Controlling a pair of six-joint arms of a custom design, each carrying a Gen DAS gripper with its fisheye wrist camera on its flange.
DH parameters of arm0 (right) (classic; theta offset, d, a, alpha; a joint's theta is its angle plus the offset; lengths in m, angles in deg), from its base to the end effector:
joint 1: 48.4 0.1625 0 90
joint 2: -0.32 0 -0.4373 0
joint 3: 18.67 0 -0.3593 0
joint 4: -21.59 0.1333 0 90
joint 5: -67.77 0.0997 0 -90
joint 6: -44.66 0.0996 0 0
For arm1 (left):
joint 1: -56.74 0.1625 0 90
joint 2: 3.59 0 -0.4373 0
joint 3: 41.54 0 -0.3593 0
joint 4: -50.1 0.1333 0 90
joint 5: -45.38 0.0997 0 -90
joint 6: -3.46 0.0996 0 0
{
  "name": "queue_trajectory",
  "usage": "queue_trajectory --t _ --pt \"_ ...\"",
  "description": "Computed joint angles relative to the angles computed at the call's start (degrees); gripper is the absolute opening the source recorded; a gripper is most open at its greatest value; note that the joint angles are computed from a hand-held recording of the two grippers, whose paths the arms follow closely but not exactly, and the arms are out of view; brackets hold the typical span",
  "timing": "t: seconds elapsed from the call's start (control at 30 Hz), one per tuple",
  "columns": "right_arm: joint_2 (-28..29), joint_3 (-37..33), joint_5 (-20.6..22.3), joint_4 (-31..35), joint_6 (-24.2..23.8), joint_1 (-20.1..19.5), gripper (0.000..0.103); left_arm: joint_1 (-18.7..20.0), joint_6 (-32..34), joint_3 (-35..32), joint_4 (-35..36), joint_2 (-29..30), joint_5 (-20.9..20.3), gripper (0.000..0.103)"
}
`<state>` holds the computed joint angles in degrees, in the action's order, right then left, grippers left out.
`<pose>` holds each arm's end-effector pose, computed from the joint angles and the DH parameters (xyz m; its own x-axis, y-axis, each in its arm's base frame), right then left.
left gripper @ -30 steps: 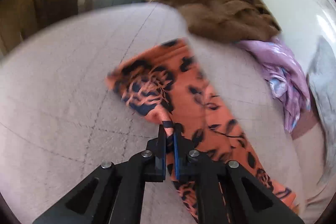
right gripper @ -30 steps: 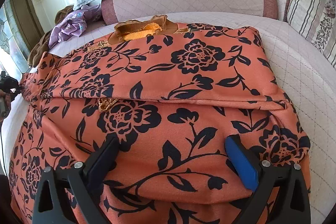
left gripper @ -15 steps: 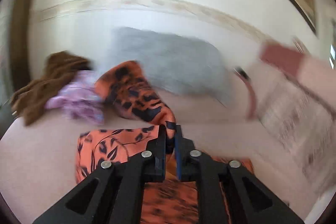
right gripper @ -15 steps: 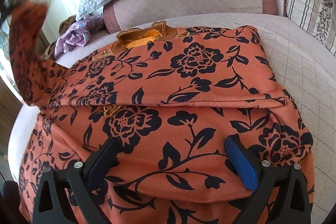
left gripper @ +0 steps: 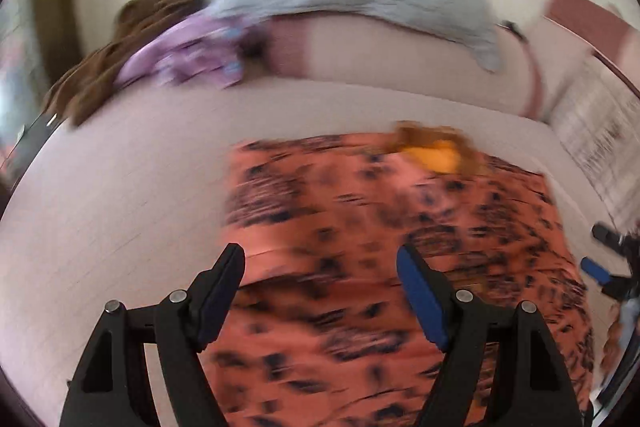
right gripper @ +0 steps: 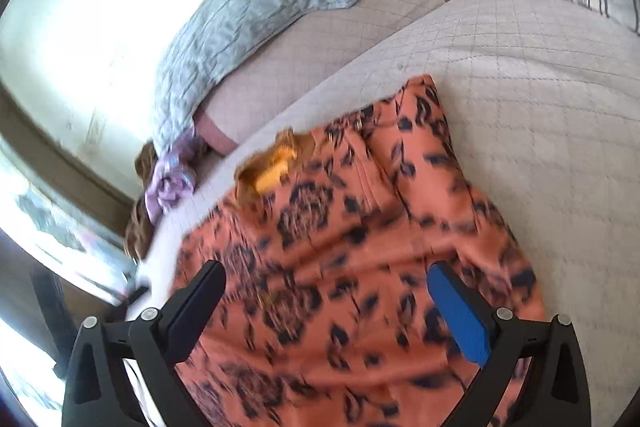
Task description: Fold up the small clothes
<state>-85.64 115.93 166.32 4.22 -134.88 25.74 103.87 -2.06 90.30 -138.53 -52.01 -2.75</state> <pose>0.0318 -0.3216 0.1927 -0.9153 0.3965 0.0703 0.1492 0.4961 -0.8553 -0.1577 -0.4636 0.0873 -0.7250 0.3085 -0.6158 0.5895 0.7403 -0.3231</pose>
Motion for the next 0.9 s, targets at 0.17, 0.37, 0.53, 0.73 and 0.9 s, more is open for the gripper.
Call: queue_trajectory --t 0.17,0.37,0.53,0.73,0.9 --pt "8.8 -12.4 4.9 10.7 9.0 -0.4 0.097 4.7 -1.5 2.7 -2.0 -2.9 0.3 0.079" --pt "20.3 -25.2 21.7 20.8 12.0 6.3 0.006 7.3 -1.8 4.5 -2.9 -3.9 -0.2 0.079" --pt "18.2 -23.7 38.1 10.4 -0.4 20.5 0.005 7.2 0.3 4.9 -7.0 -4.2 0.7 0.079" --pt "20.9 -19.8 37.4 12.3 2.5 12.2 0.078 6.9 0.2 0.9 -3.5 -3.2 -0.6 0.079" --pt "14.2 -12.2 31.3 3.1 1.0 11.7 0.076 5.5 3.8 -2.1 -4.1 1.3 2.1 0.079"
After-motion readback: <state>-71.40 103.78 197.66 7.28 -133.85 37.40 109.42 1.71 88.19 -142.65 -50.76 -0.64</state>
